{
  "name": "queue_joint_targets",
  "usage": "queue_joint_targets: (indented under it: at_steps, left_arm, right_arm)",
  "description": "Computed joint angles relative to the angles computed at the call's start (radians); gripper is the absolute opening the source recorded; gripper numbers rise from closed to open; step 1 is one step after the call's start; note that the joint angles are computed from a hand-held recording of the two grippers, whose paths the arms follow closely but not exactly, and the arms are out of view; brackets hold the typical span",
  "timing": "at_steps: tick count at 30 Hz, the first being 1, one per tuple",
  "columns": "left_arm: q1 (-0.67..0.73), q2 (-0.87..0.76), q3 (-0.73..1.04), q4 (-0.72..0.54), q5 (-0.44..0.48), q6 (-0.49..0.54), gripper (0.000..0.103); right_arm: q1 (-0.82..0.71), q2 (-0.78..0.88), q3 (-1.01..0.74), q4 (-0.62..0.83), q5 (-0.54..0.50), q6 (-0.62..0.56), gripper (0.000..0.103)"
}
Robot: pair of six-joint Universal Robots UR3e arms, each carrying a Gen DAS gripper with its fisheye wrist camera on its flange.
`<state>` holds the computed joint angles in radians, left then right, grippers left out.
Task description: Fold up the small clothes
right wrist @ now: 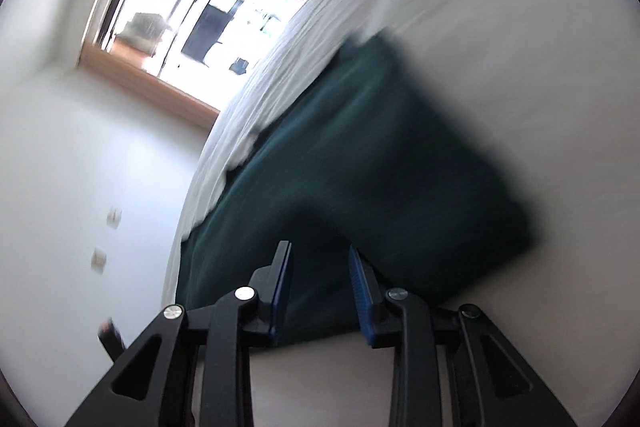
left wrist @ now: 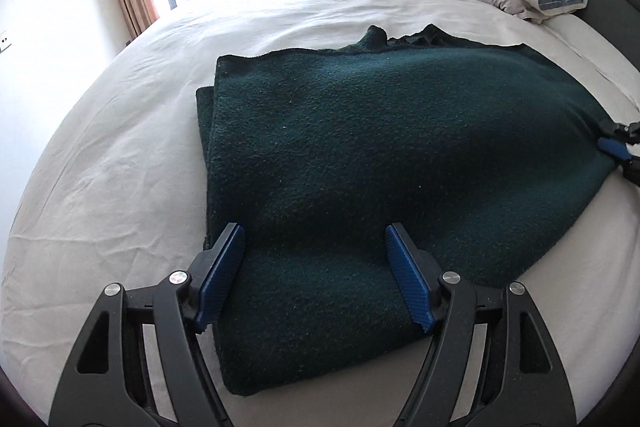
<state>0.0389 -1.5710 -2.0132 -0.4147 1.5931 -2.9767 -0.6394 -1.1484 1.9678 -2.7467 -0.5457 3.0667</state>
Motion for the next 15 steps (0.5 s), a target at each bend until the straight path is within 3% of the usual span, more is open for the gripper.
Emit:
queue_joint_targets:
  at_steps: [4,5,6,7,9,12,15]
  left_arm:
    - [0.008,-0.024,0.007,0.022,-0.007,0.003,0.073]
    - [0.006,-0.025,0.004,0.027,-0.005,0.002,0.073]
    - [0.003,-0.025,0.003,0.030,0.000,0.001,0.073]
    - [0.000,-0.024,0.003,0.030,0.003,-0.001,0.073]
    - [-0.001,-0.019,-0.001,0.028,0.001,-0.004,0.073]
    - [-0.001,-0.019,-0.001,0.028,-0.001,-0.006,0.073]
    - [0.003,-0.022,0.003,0.028,-0.007,-0.006,0.073]
  right_arm:
    - [-0.122,-0.045,0.043,-0.049,-0.027,0.074,0.022]
    - [-0.137,-0.064,0.063,-0.061,-0.025,0.096,0.025]
    - [-0.147,-0.092,0.089,-0.081,-0.026,0.117,0.038]
    - [-0.154,-0.130,0.122,-0.101,-0.026,0.126,0.043]
    - [-0.137,-0.188,0.154,-0.089,0.018,0.094,0.045]
    - [-0.089,-0.284,0.153,0.060,0.055,-0.038,0.048]
    - [0.030,-0.245,0.103,0.088,0.076,-0.038,0.049]
